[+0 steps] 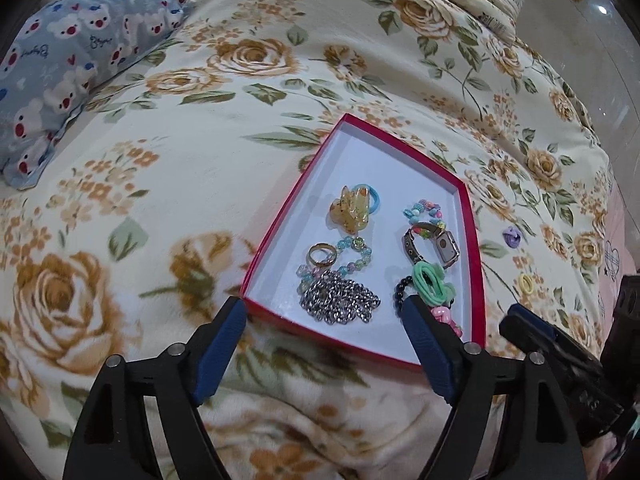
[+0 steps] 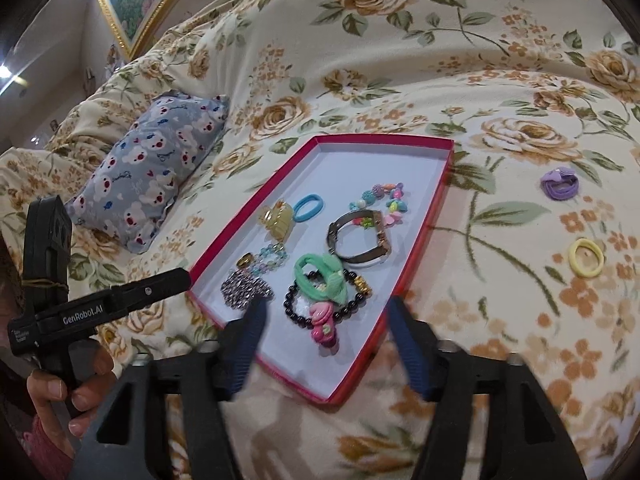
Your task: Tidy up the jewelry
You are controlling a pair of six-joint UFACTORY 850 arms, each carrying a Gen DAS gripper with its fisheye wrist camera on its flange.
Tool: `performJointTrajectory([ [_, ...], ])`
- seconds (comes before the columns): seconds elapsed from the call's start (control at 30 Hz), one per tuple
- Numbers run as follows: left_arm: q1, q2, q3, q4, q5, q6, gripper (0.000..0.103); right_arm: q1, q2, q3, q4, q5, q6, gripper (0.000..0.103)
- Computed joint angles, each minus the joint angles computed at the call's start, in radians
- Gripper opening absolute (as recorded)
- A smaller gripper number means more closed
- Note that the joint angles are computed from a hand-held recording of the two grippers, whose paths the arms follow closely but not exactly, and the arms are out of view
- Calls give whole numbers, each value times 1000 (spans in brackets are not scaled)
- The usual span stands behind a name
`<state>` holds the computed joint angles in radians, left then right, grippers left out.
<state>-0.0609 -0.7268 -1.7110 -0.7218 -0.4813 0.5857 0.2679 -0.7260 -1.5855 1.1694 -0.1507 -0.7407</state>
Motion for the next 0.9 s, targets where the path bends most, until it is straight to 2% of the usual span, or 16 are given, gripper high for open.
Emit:
performJointTrajectory([
  [0.17,14,51,87,-80,21,39,89,8,34,62,321,12,-315,76],
  [0.27,24,78,140,-120,26,60,96,11,51,90,418,12,-409,77],
  [0.43,41,109,204,-182,16,85,97,19,81,141,632,6,-621,81],
  [0.6,44,145,259,-192,37,107,97,30,102,178,779,2,-775,86],
  [0.73,40,191,310,-198,96,124,97,35,116,189,738,12,-758,86],
  [0.83,33,211,326,-160,115,107,97,37,134,202,892,29,-929,91],
  [0.9,29,225,333,-133,127,93,97,36,145,202,924,36,-977,92],
])
